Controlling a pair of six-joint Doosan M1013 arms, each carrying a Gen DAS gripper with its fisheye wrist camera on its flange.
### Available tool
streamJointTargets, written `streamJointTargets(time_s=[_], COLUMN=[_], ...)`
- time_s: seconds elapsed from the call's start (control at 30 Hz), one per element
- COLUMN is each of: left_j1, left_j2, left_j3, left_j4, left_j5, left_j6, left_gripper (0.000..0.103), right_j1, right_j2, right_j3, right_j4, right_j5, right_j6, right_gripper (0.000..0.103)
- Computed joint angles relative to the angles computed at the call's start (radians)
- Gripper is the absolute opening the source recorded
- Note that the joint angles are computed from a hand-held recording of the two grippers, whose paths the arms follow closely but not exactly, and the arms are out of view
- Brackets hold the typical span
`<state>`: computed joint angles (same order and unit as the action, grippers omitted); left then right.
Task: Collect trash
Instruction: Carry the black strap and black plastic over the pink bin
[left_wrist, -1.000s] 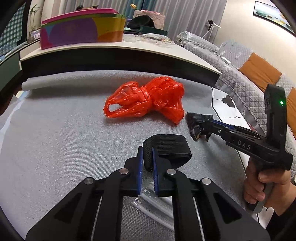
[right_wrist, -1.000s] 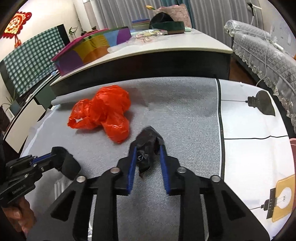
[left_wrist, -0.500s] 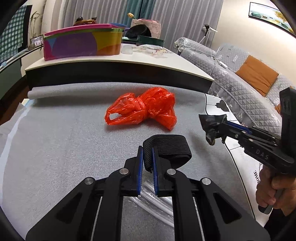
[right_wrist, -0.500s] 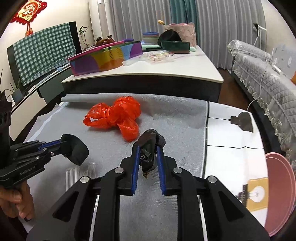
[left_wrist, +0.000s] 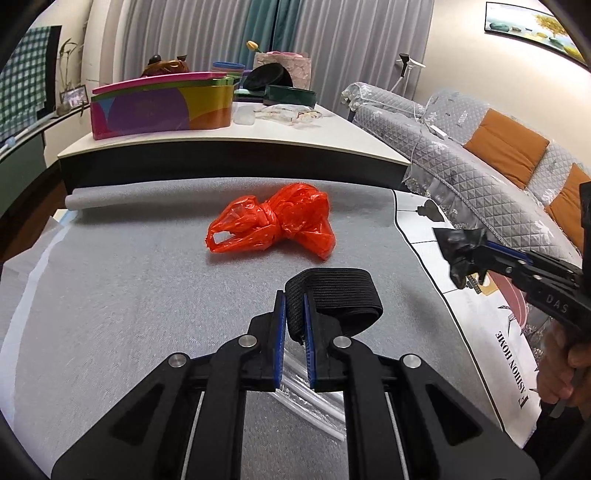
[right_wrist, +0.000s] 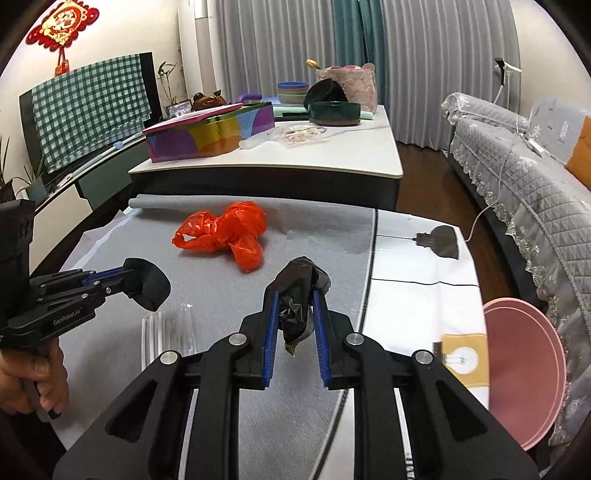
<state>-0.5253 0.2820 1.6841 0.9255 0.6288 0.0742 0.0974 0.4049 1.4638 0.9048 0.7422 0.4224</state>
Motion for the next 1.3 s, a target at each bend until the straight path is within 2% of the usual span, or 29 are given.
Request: streamJointTargets(time_s=[0.7, 1.0, 1.3], left_j1=[-0.076, -0.108, -0.124], left_j2=[-0.004, 0.043, 0.082], left_j3=[0.014, -0.032, -0.077], left_j4=[0.188, 0.179, 0.146], left_j5=[0.058, 0.083, 0.06], left_j6=[-0.155, -0.157, -0.151], left_gripper=[0.009, 0.009, 0.009], right_j1=[-0.088, -0.117, -0.146], right_j2=[-0.018, -0.002, 0.022], right_j3=[0.033, 0.021, -0.008], right_j4=[0.109, 0.148, 0.143], right_j5=[-0.026, -0.035, -0.043], right_j6=[-0.078, -0.095, -0.059], right_gripper=[0.019, 0.019, 0.019])
